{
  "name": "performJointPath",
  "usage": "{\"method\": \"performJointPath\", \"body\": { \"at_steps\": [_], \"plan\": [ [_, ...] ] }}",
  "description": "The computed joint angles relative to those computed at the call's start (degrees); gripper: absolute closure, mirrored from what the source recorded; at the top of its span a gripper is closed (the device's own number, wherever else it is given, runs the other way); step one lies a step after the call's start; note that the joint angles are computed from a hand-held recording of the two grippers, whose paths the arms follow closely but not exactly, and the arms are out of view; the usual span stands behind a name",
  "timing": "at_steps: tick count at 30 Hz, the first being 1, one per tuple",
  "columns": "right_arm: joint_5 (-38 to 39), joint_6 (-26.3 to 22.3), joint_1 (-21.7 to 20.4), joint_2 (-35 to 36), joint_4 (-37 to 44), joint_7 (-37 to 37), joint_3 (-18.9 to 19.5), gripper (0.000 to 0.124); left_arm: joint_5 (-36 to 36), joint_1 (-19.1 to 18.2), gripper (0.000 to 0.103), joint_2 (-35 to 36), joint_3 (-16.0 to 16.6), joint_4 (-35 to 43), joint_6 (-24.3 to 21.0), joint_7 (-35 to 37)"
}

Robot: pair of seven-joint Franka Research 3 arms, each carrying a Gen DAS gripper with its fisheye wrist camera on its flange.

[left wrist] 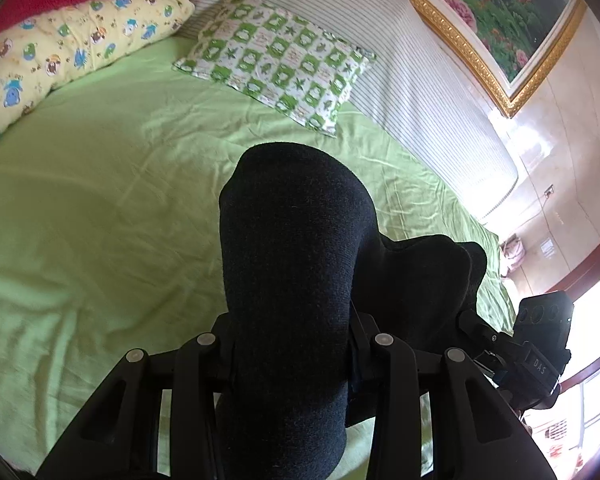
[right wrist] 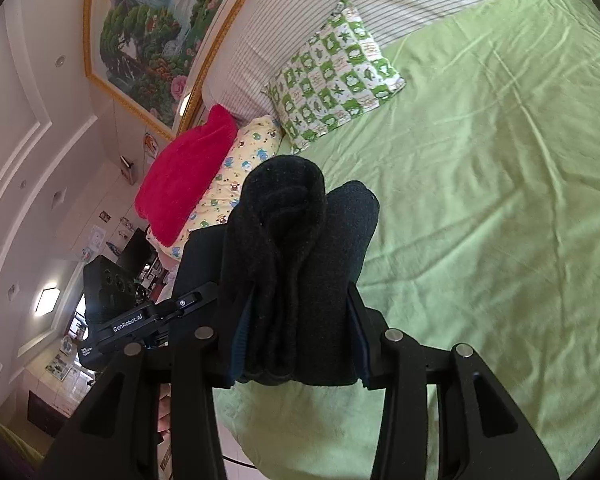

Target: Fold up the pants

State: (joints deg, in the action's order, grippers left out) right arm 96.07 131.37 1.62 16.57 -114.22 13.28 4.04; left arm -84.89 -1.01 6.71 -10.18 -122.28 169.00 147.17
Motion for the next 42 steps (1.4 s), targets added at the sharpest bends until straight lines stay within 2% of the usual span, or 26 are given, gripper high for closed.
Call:
{"method": "performJointPath", "body": {
  "at_steps": [4, 8, 14, 19, 22, 26, 31, 37, 39, 40, 42],
  "plan": [
    [-1.1, 0.7, 0.4, 1.8, 2.9, 1.2, 0.4, 0.08, 1.5, 0.2, 0.065, 1.7, -0.1, 2.1, 1.5, -1.2],
    [-2.5, 2.0, 0.5, 4.0, 6.3, 2.7, 1.2, 0.08, 6.5, 0.7, 0.065, 3.8, -0.8, 4.1, 4.0, -4.5],
    [-6.3, 4.6, 1.0, 8.3, 12.0, 5.8, 2.9, 0.08, 16.7, 2.7, 0.065, 7.0, -2.1, 6.3, 6.4, -13.4],
    [-10.5, 7.0, 1.2, 11.5, 17.0, 8.1, 4.5, 0.08, 21.9, 5.1, 0.065, 9.4, -3.5, 8.5, 7.1, -18.2],
    [-13.8, 8.0, 1.3, 13.5, 20.5, 10.2, 5.4, 0.08, 26.7, 5.5, 0.065, 11.0, -3.3, 9.9, 7.5, -23.0],
    [-18.1, 9.6, 1.3, 16.2, 24.3, 12.9, 6.6, 0.08, 34.0, 4.6, 0.065, 12.6, -1.8, 10.8, 8.4, -30.3],
    [-22.2, 12.1, 1.5, 17.9, 26.3, 13.9, 7.9, 0.08, 43.4, 2.0, 0.065, 14.3, 1.9, 11.7, 8.2, -40.1],
    [-25.8, 14.0, 1.0, 19.9, 28.0, 16.6, 9.1, 0.077, 48.6, 3.8, 0.063, 15.3, 0.4, 11.6, 9.1, -44.2],
    [-27.4, 17.1, 1.6, 20.1, 28.0, 17.2, 8.8, 0.072, 51.8, 2.3, 0.059, 15.5, 2.3, 11.6, 8.8, -47.3],
    [-28.5, 18.6, 2.1, 20.3, 28.0, 17.8, 8.6, 0.072, 53.4, 1.5, 0.053, 15.6, 3.4, 11.6, 8.8, -48.9],
    [-31.9, 21.2, 3.0, 20.9, 28.5, 20.0, 7.9, 0.072, 57.8, -2.5, 0.042, 15.9, 8.3, 11.5, 8.4, -54.1]
  ]
}}
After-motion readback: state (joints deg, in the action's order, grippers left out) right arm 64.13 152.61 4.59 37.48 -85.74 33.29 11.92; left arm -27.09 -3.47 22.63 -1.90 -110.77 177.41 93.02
